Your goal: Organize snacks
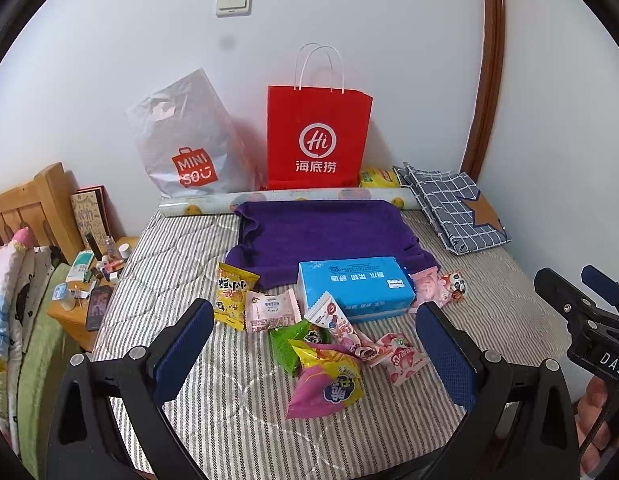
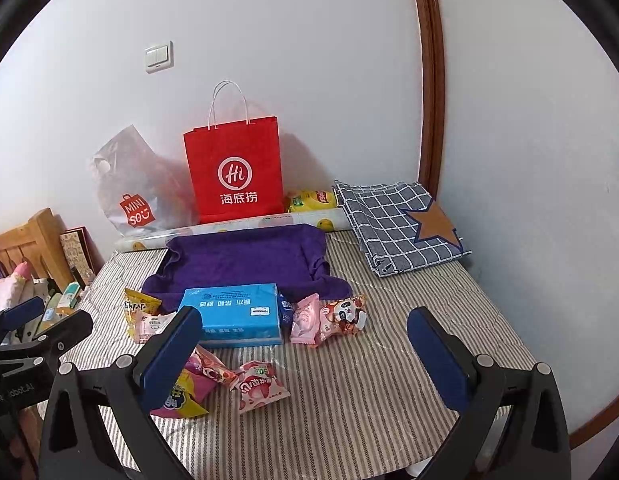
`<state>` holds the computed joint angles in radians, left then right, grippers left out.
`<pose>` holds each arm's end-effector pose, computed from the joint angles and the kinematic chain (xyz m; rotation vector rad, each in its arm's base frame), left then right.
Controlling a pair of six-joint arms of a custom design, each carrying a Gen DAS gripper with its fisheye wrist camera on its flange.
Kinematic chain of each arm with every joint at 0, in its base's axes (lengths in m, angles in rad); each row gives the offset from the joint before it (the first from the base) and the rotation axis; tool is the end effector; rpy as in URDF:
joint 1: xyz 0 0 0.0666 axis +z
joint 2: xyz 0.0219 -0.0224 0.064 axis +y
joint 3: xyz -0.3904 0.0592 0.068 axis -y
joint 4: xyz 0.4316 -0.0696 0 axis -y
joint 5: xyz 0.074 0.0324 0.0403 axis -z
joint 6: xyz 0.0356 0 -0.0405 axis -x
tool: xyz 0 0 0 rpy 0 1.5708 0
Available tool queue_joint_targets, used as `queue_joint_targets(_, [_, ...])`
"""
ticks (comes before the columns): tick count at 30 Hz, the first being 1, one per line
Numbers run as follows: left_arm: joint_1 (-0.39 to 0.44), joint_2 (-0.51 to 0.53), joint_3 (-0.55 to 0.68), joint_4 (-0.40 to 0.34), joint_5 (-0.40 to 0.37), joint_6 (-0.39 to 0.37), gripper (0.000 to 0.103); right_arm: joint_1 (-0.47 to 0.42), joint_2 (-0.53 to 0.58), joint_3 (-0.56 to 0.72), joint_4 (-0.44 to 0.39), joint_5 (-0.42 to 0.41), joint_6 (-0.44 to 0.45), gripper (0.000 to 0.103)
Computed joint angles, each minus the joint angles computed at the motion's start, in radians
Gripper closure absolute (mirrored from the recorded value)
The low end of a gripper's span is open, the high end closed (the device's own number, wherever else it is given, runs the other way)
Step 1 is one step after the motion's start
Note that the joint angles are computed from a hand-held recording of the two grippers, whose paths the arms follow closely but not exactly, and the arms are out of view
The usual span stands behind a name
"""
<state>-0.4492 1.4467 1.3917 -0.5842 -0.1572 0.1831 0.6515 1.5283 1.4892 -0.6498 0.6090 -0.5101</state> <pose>0.5062 -0.2383 0.4374 0.2060 2.1970 -0.1796 0.4770 0.3377 0.4409 0.1621 2.1131 -0.0079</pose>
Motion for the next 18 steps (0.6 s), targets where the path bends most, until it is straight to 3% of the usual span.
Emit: queue_joint_targets(18, [0.006,-0.011,-0.016,0.013,0.002,0.006,0.002,0.007,0.006,0.006,0.003,-0.003,0.008,0.0])
